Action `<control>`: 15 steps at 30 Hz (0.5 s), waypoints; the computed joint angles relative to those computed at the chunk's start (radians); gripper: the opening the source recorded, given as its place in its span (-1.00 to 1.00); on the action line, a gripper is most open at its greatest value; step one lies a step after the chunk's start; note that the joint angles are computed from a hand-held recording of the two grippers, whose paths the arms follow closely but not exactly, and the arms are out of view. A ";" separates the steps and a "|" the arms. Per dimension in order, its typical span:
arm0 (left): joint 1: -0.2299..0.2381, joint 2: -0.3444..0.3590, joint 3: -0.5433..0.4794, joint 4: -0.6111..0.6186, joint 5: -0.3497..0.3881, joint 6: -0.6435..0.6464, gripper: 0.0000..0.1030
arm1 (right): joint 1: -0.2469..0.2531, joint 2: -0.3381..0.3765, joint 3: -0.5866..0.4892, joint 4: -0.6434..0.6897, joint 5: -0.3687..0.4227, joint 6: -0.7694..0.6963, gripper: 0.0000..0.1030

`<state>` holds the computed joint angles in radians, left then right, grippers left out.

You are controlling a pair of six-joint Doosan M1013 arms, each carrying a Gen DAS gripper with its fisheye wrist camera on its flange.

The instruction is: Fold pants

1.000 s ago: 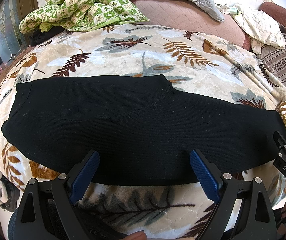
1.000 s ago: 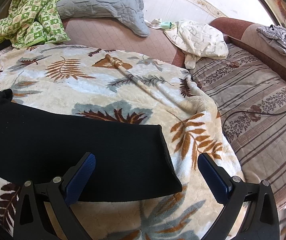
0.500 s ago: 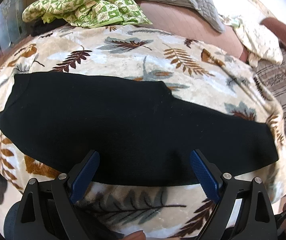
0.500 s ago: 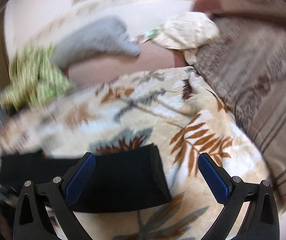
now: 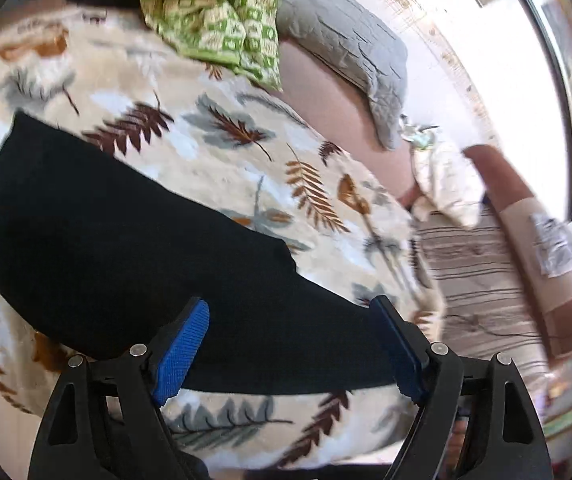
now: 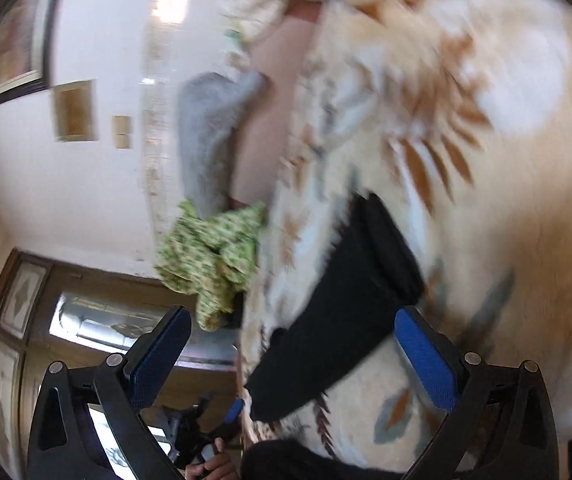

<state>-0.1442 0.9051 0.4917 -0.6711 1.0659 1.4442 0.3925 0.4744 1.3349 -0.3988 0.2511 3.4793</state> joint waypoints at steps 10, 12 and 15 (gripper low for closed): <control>0.028 -0.047 0.155 -0.148 -0.130 0.079 0.69 | -0.004 0.068 -0.117 0.198 0.196 -0.250 0.96; 0.018 -0.047 0.145 -0.097 -0.128 0.054 0.69 | 0.000 0.081 -0.152 0.196 0.252 -0.283 0.93; 0.004 -0.032 0.092 0.014 -0.055 0.008 0.67 | 0.006 0.103 -0.215 0.199 0.390 -0.363 0.77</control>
